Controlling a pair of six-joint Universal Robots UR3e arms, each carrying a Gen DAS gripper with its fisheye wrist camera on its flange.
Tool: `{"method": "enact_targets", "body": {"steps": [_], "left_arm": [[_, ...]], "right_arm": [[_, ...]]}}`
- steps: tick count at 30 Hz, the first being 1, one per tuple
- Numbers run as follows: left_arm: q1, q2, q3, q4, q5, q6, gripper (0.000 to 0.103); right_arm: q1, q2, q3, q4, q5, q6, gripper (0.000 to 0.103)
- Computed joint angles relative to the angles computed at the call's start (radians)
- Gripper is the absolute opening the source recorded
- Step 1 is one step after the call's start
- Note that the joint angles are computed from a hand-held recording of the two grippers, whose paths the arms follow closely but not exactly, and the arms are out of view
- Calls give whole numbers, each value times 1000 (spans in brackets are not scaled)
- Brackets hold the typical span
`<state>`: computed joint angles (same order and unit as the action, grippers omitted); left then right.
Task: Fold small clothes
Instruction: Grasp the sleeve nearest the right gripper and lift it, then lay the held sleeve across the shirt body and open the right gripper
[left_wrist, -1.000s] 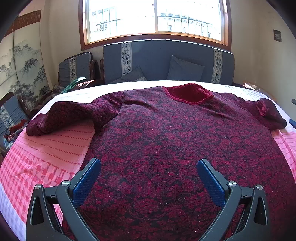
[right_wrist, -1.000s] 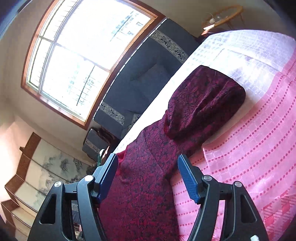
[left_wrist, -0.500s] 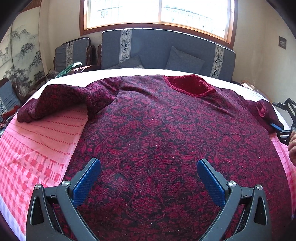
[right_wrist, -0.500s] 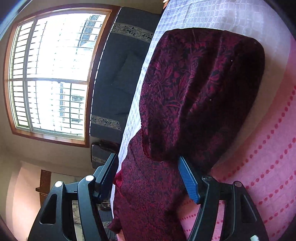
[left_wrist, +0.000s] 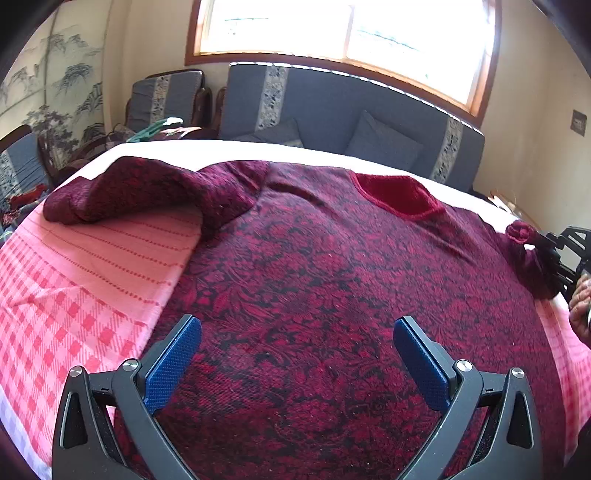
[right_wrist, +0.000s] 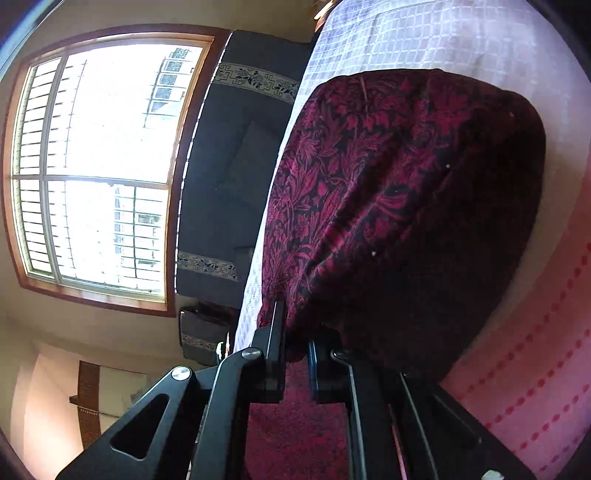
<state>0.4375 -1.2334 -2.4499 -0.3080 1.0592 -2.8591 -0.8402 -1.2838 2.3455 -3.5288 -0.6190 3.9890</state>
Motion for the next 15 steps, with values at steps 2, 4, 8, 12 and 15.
{"method": "enact_targets", "body": {"steps": [2, 4, 8, 12, 15], "left_arm": [[60, 35, -49, 92, -12, -64, 103], [91, 24, -57, 146, 14, -122, 103], [119, -45, -5, 123, 66, -192, 103], [140, -81, 25, 88, 90, -226, 103], [163, -87, 28, 63, 83, -247, 103]], "right_arm": [[118, 12, -95, -14, -22, 65, 10], [256, 75, -217, -50, -60, 154, 10], [526, 285, -519, -77, -143, 310, 10], [723, 504, -851, 3, -204, 395, 10], [812, 652, -1068, 68, -227, 442, 10]]}}
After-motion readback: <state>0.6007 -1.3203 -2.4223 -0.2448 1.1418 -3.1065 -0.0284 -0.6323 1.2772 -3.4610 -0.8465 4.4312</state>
